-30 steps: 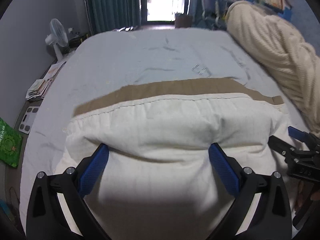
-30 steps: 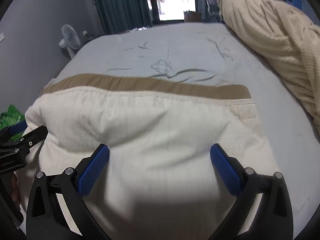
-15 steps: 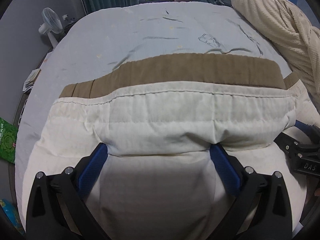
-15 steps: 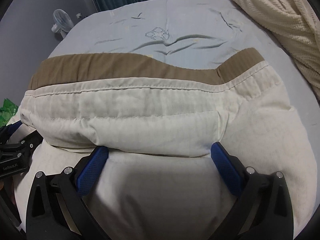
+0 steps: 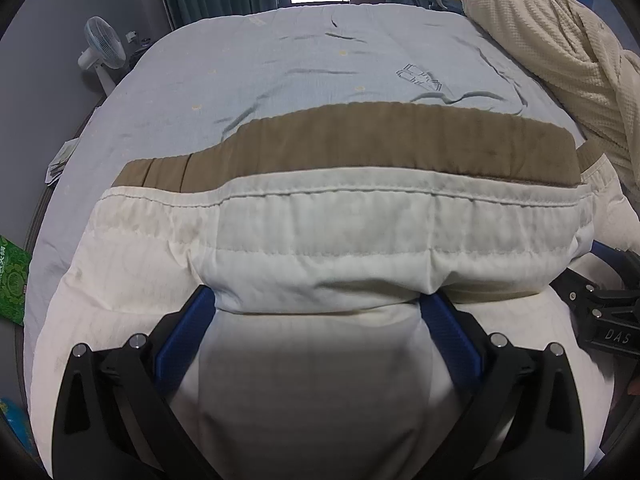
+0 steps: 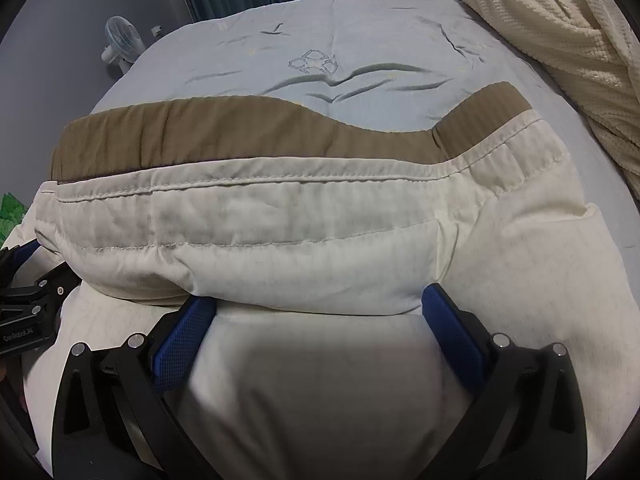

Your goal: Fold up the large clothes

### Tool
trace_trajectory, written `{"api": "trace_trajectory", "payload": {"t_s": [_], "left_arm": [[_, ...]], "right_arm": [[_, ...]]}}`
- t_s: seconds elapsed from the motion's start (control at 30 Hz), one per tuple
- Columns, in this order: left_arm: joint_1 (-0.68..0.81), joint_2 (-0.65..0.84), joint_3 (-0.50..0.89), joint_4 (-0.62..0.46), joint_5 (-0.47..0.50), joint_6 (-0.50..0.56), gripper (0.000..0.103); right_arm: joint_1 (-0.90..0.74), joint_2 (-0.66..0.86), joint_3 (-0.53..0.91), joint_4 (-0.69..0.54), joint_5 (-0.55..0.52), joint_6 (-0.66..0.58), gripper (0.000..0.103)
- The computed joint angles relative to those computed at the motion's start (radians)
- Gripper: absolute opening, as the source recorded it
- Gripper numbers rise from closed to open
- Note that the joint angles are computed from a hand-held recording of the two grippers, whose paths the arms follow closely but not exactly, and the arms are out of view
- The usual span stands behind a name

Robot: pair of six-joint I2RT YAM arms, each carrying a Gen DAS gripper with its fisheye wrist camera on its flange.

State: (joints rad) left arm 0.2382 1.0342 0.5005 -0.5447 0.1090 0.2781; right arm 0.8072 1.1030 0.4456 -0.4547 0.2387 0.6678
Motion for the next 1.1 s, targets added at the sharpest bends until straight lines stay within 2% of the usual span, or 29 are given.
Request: {"api": "trace_trajectory", "payload": {"t_s": [0.33,0.5,0.53,0.6,0.7,0.73,0.8,0.83,0.9,0.93,1.0,1.1], "left_arm": [[0.013,-0.003,-0.02,0.031,0.02,0.004,0.098],[0.051,-0.064,-0.057,0.051,0.061,0.019,0.098],[0.059,-0.114,-0.066,0.036,0.071,0.023,0.097],[0.092,-0.167,-0.057,-0.021,0.101,0.053,0.097],[0.227,-0.247,0.006,-0.169,0.225,0.161,0.097],[0.282,-0.262,0.037,-0.209,0.274,0.202,0.097],[0.319,-0.235,0.093,-0.233,0.312,0.214,0.097],[0.29,-0.184,0.127,-0.201,0.273,0.171,0.097],[0.216,-0.094,0.155,-0.138,0.169,0.107,0.097],[0.177,-0.001,0.185,-0.11,0.115,0.079,0.097],[0.147,0.114,0.229,-0.107,0.098,0.05,0.097],[0.108,0.18,0.238,-0.059,0.074,0.044,0.097]], "right_arm": [[0.007,-0.007,-0.022,0.026,0.013,0.006,0.098],[0.053,-0.062,-0.057,0.045,0.065,0.043,0.098],[0.071,-0.089,-0.067,0.041,0.082,0.052,0.098],[0.06,-0.185,-0.072,-0.015,0.046,0.033,0.096],[0.004,-0.364,-0.049,-0.138,-0.023,-0.012,0.097],[-0.012,-0.422,-0.037,-0.171,-0.02,-0.027,0.097],[-0.068,-0.487,-0.006,-0.202,-0.013,-0.069,0.097],[-0.096,-0.473,0.011,-0.198,-0.004,-0.08,0.097],[-0.21,-0.354,0.046,-0.169,-0.048,-0.123,0.097],[-0.252,-0.278,0.062,-0.155,-0.076,-0.139,0.096],[-0.295,-0.123,0.081,-0.118,-0.088,-0.157,0.097],[-0.313,-0.036,0.059,-0.032,-0.092,-0.18,0.098]]}}
